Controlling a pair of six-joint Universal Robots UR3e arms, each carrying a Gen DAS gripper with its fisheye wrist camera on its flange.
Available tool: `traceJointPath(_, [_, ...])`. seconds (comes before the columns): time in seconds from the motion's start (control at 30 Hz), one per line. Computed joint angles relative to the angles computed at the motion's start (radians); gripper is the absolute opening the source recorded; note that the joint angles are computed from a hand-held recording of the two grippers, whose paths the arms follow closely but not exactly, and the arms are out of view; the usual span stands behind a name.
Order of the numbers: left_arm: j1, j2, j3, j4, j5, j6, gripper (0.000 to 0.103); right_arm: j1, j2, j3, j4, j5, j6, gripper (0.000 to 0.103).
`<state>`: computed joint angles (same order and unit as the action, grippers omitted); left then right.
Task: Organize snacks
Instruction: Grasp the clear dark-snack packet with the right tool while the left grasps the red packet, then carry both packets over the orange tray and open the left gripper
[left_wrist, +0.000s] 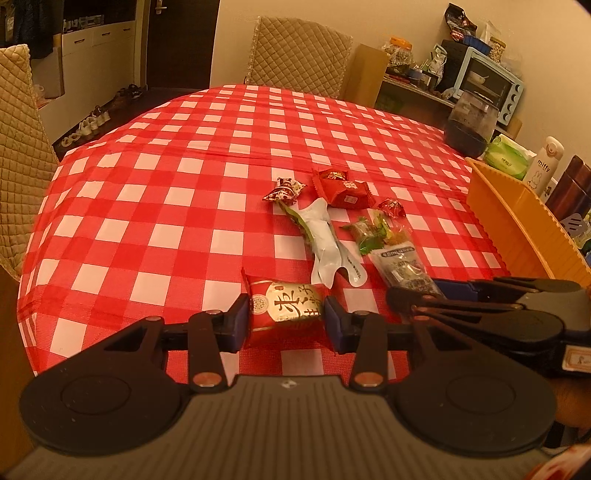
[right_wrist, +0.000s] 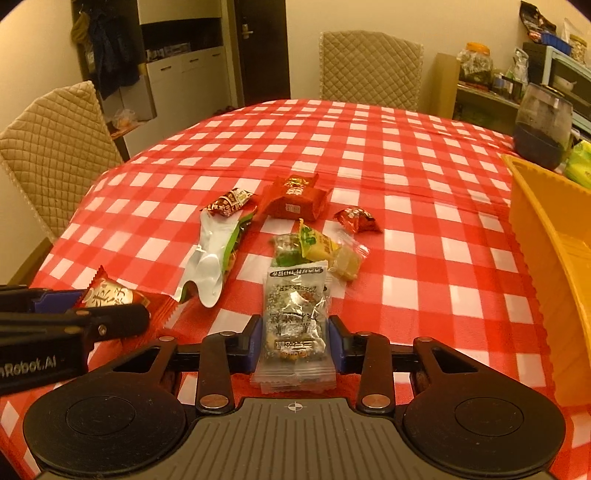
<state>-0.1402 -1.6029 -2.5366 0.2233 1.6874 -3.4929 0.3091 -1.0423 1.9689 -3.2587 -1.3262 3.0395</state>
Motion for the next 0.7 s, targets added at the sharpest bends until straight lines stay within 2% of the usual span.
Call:
traceJointPath(0.37, [-0.103, 0.063, 0.079, -0.095, 0.058, -0.032, 0.039, -0.06, -0.222, 0.196, -0.048, 0.003, 0.024, 0.037])
traceJointPath(0.7, [-0.248, -0.023, 0.336, -0.211, 0.102, -0.079, 0.039, -0.284, -0.521, 0.321, 0.101, 0.1, 0.006, 0.037])
